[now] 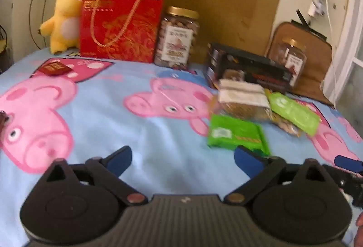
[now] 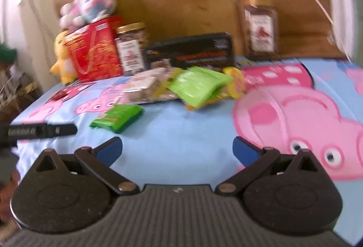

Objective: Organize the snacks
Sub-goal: 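Move the left gripper toward the green coffee pouch, then close the left gripper on the green coffee pouch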

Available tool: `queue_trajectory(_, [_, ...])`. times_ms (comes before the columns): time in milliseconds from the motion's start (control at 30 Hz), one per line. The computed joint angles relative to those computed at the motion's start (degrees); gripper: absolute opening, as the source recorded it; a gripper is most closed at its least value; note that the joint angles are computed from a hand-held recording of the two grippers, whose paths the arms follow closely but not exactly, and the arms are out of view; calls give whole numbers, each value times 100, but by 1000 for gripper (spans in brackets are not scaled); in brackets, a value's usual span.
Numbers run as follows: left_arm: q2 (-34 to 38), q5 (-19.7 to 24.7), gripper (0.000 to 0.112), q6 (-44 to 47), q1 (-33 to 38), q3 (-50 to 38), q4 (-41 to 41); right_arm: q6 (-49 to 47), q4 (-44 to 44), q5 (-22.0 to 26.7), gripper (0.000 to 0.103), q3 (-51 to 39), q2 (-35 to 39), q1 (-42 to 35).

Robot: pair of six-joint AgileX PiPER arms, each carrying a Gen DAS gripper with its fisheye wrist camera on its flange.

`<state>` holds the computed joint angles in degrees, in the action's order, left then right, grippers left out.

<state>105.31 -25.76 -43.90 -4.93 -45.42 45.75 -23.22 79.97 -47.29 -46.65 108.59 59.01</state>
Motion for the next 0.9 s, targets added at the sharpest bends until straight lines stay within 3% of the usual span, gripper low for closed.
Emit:
queue_trajectory(133, [164,-386,88,-1404,453,-338,1462,-571,-126,-215,91,-153,-73,-12])
queue_trajectory(267, [239,-779,88,-1584,578,-366,1731,-747,155,-593,90,-174,-103,-285])
queue_trajectory(333, [256,-835,88,-1528,528,-358,1742,154,-420,-252,86,46,-150,-724])
queue_trajectory(433, [228,-898,80,-1451,395,-283,1750,1872,-1697,717,71,379,-322,-1772])
queue_trajectory(533, [182,-963,69,-1576,299,-265,2012,3591,-3224,1308,45,461,-168,-2498])
queue_trajectory(567, [164,-968,67,-1611,261,-263,2106,4164,-3760,1472,28,480,-141,-2676])
queue_trajectory(600, [139,-976,63,-1621,216,-250,2169,4737,-4185,1423,24,552,-126,-2724])
queue_trajectory(667, [111,-1042,61,-1735,141,-262,2373,5756,-5086,851,16,968,-118,-2647])
queue_trajectory(733, [131,-1203,61,-2166,92,-391,2857,6203,-5427,480,12,1380,-193,-2460])
queue_trajectory(900, [413,-1513,61,-3541,-306,-987,4020,6154,-4815,-25,10,1904,-292,-1481])
